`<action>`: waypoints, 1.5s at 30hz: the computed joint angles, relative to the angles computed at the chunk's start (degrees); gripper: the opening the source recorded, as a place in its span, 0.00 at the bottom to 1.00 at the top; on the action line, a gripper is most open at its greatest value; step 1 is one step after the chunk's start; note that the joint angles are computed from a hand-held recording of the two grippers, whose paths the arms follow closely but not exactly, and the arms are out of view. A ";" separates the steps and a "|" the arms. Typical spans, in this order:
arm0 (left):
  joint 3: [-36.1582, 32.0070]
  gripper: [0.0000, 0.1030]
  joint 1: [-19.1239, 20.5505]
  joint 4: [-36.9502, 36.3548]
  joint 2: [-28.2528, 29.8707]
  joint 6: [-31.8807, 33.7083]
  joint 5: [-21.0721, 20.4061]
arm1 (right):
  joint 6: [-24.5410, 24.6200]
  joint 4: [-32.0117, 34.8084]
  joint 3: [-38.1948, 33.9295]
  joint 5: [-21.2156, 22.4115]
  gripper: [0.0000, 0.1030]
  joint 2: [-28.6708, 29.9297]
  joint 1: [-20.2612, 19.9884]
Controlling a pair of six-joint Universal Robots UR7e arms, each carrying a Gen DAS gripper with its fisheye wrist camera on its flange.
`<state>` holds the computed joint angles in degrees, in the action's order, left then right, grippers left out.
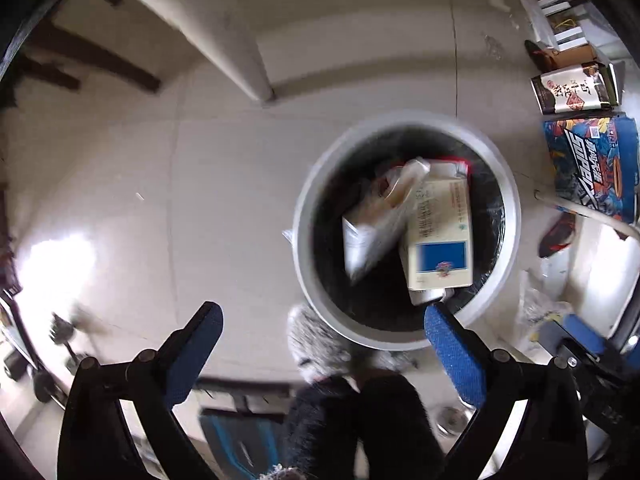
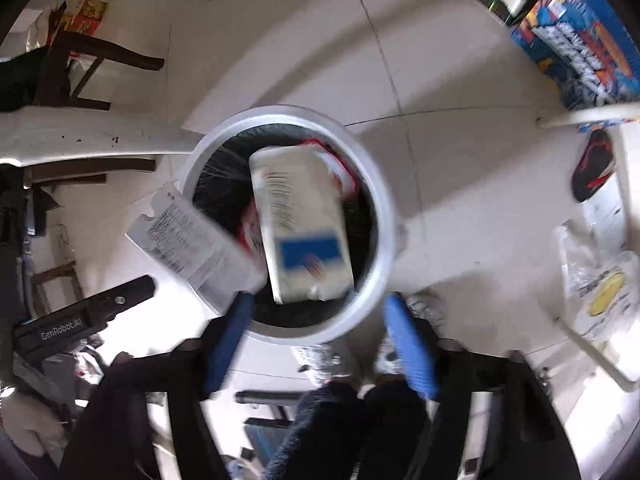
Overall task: Collect trash
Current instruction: 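Carry tablet box and snack wrapper over the bin and open both tools, then move both tools back over the table toward the blue-green bag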
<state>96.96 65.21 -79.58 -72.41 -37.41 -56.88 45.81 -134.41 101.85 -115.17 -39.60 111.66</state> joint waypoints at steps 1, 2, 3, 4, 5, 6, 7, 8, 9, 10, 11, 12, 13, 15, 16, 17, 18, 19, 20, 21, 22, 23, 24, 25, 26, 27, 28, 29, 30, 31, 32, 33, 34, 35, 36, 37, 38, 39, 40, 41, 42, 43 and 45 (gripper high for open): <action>0.23 1.00 -0.93 0.94 -0.67 -0.03 1.41 | -0.01 1.71 -0.69 -1.29 0.97 0.04 0.51; 0.65 1.00 -2.26 2.03 -1.14 -0.58 3.00 | 0.06 4.10 -1.62 -2.88 0.99 0.09 1.30; 0.72 1.00 -3.12 2.91 -1.34 -1.24 3.65 | 0.06 5.81 -2.43 -3.94 0.99 0.18 1.75; 0.69 1.00 -4.17 3.95 -1.60 -2.41 3.68 | 0.01 7.51 -3.11 -4.78 0.99 0.16 2.27; 0.59 1.00 -4.53 4.41 -1.74 -2.89 3.60 | 0.07 8.89 -3.70 -5.54 0.99 0.28 2.52; 0.25 1.00 -4.86 5.40 -2.28 -3.23 3.56 | 0.38 10.37 -4.33 -6.21 0.99 0.29 3.03; 0.04 1.00 -5.92 6.38 -2.56 -4.16 3.33 | 0.60 11.72 -4.96 -6.81 0.99 0.24 3.53; -0.47 1.00 -6.41 7.51 -3.06 -4.42 3.40 | 0.90 12.92 -5.42 -7.24 0.99 0.07 4.01; -0.84 1.00 -6.93 8.38 -3.51 -4.74 3.47 | 1.35 13.98 -5.77 -7.49 0.99 -0.28 4.57; -0.96 1.00 -7.18 8.90 -4.08 -4.82 3.56 | 1.65 14.97 -6.15 -7.54 0.99 -0.72 5.12; -1.62 1.00 -7.49 10.00 -4.75 -4.92 3.56 | 1.91 15.89 -6.65 -7.61 0.99 -0.85 5.62; -2.26 1.00 -8.43 11.13 -5.10 -5.62 3.35 | 2.27 17.04 -7.01 -7.84 0.99 -1.38 6.16; -2.91 1.00 -9.01 12.03 -5.28 -5.90 3.27 | 2.83 18.29 -7.63 -7.97 0.99 -1.84 6.84; -4.53 1.00 -10.72 14.14 -6.01 -6.99 2.44 | 3.99 21.03 -9.07 -8.51 0.99 -2.39 8.21; -5.26 1.00 -11.46 15.15 -6.23 -7.48 2.10 | 4.62 22.43 -9.85 -8.79 0.99 -2.95 9.12; -6.30 1.00 -12.50 16.49 -6.45 -8.14 1.56 | 5.22 23.57 -10.54 -8.95 0.99 -3.32 9.82; -6.58 1.00 -13.18 16.34 -6.94 -8.15 1.25 | 6.27 25.72 -11.68 -9.28 0.99 -3.92 10.85; -8.17 1.00 -14.37 18.31 -7.04 -9.02 0.42 | 6.86 26.88 -12.28 -9.28 0.99 -4.42 11.49; -9.13 1.00 -15.21 19.63 -7.05 -9.59 0.07 | 7.71 28.23 -13.11 -9.09 0.99 -4.89 12.24; -10.18 1.00 -16.08 20.83 -7.12 -9.91 -0.37 | 8.67 29.98 -14.17 -8.97 0.99 -5.34 13.04; -12.01 1.00 -17.43 22.84 -7.14 -10.49 -1.02 | 9.46 31.71 -15.25 -8.87 0.99 -5.86 13.89; -13.38 1.00 -18.36 24.20 -6.95 -11.08 -1.44 | 10.22 33.53 -16.52 -8.80 0.99 -6.29 14.80; -14.99 1.00 -19.31 25.61 -6.86 -11.52 -2.13 | 10.80 34.97 -17.55 -8.69 0.99 -6.57 15.51; -16.13 1.00 -19.98 26.36 -6.82 -11.77 -2.75 | 11.66 37.20 -19.22 -8.50 0.99 -6.84 16.49; -17.94 1.00 -20.97 27.88 -6.65 -12.32 -3.30 | 12.23 38.78 -20.49 -8.46 0.99 -7.00 17.27; -19.52 1.00 -21.66 29.27 -6.40 -12.63 -3.60 | 12.92 40.67 -22.13 -8.37 0.99 -7.08 18.19; -21.85 1.00 -22.58 30.97 -6.01 -12.89 -4.35 | 13.59 42.95 -24.17 -8.18 0.99 -7.02 19.14; -22.93 1.00 -23.19 31.66 -5.90 -13.14 -4.87 | 14.26 44.74 -25.90 -8.01 0.99 -6.92 19.93; -24.93 1.00 -23.93 33.12 -5.47 -13.45 -5.28 | 15.22 46.78 -28.17 -7.70 0.99 -6.84 20.95; -26.51 1.00 -24.52 34.53 -5.01 -13.62 -5.48 | 15.91 48.84 -30.34 -7.57 0.99 -6.55 21.74; -29.22 1.00 -25.42 36.96 -4.16 -14.12 -5.56 | 16.57 50.73 -32.53 -7.49 0.99 -6.23 22.51; -30.73 1.00 -25.98 37.93 -3.78 -14.47 -5.55 | 17.22 52.67 -34.84 -7.47 0.99 -5.84 23.27; -32.86 1.00 -26.67 39.26 -3.24 -14.70 -5.58 | 18.18 54.93 -37.60 -7.41 0.99 -5.01 24.17; -35.55 1.00 -27.40 41.21 -2.38 -14.98 -5.60 | 18.81 56.69 -39.85 -7.18 0.99 -4.51 24.79; -37.97 1.00 -27.90 42.71 -1.60 -15.44 -5.74 | 19.25 58.12 -41.95 -6.85 0.99 -4.06 25.40; -40.43 1.00 -28.38 43.70 -0.88 -15.70 -5.93 | 19.94 60.24 -44.89 -6.75 0.99 -3.21 26.13; -42.49 1.00 -28.77 44.62 -0.12 -16.01 -5.82 | 20.40 62.02 -47.53 -6.68 0.99 -2.35 26.76; -45.13 1.00 -29.10 45.92 0.95 -16.28 -5.46 | 20.83 63.68 -50.33 -6.48 0.99 -1.52 27.34; -47.45 1.00 -29.37 46.89 1.95 -16.42 -5.13 | 21.46 65.42 -53.69 -6.24 0.99 -0.41 27.93; -50.43 1.00 -29.58 47.81 3.31 -16.28 -4.40 | 21.98 66.83 -56.80 -6.04 0.99 0.61 28.35; -53.89 1.00 -29.67 49.09 5.13 -16.20 -3.39 | 22.48 67.67 -59.66 -5.84 0.99 1.48 28.65; -57.28 1.00 -29.62 50.21 7.05 -15.89 -2.25 | 22.89 68.11 -61.55 -5.83 0.99 1.96 28.83; -64.33 1.00 -29.40 51.85 11.08 -14.69 0.23 | 23.72 70.00 -67.39 -6.45 0.99 4.00 28.88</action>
<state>32.63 35.82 -27.73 -61.33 -52.10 -56.65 69.53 -64.40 34.46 -121.62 -35.60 140.55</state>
